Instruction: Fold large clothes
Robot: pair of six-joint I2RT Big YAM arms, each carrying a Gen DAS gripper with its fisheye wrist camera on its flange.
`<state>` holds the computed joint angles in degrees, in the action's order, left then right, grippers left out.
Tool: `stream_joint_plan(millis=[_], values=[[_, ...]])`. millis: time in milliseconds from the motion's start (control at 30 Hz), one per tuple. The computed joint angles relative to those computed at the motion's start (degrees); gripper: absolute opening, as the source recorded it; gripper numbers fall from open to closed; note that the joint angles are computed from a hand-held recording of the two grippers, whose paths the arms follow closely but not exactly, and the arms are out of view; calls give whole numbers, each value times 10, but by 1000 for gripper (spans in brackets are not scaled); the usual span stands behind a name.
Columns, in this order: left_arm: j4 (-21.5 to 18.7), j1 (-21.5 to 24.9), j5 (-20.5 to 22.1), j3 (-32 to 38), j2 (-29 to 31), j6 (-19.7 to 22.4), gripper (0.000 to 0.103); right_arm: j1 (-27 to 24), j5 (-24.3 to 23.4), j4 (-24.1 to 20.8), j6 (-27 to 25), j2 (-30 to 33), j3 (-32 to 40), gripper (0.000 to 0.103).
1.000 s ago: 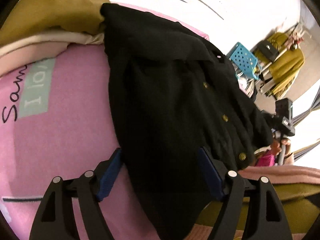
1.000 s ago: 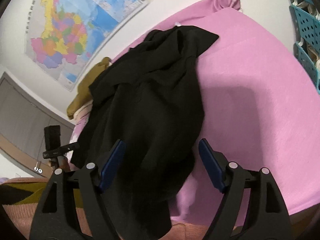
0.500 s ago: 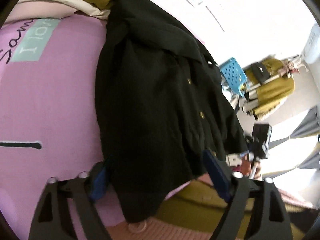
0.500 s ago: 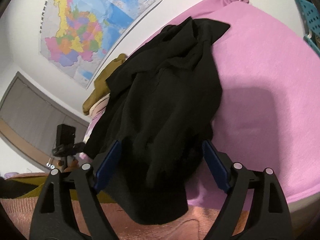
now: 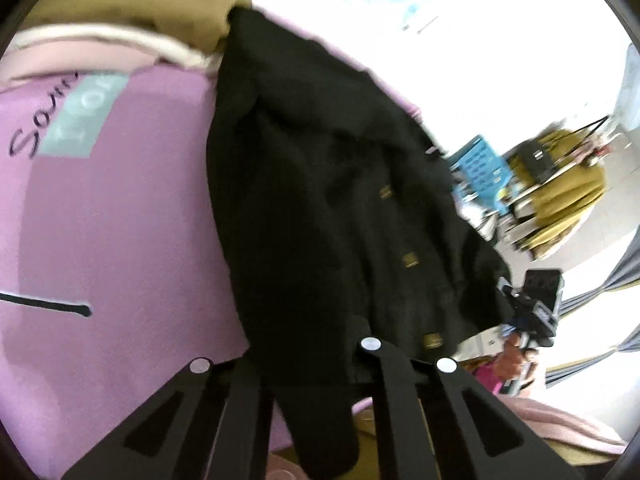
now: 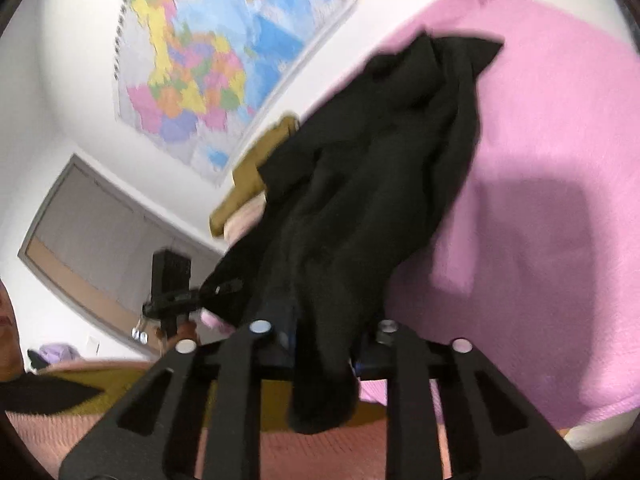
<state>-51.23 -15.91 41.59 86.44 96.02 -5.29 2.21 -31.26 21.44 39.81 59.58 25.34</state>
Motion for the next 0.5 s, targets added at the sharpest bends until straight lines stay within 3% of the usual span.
stream_joint_plan(millis=[33, 100, 233, 333, 433, 500], values=[[0, 9, 21, 0, -6, -1, 4, -3, 10, 8, 7, -32, -11, 11], [3, 22, 28, -1, -24, 0, 4, 4, 42, -19, -14, -97, -20, 11], [5, 43, 37, -10, -63, 19, 4, 26, 64, -66, -56, -164, -23, 10], [-20, 48, 25, -11, -63, 44, 4, 17, 40, -81, -44, -138, -23, 12], [-64, 55, 20, -4, -36, 67, 4, 5, 13, -79, -24, -70, -25, 17], [-66, 56, 17, -8, -29, 63, 4, 2, -11, -66, -13, -33, -31, 30]])
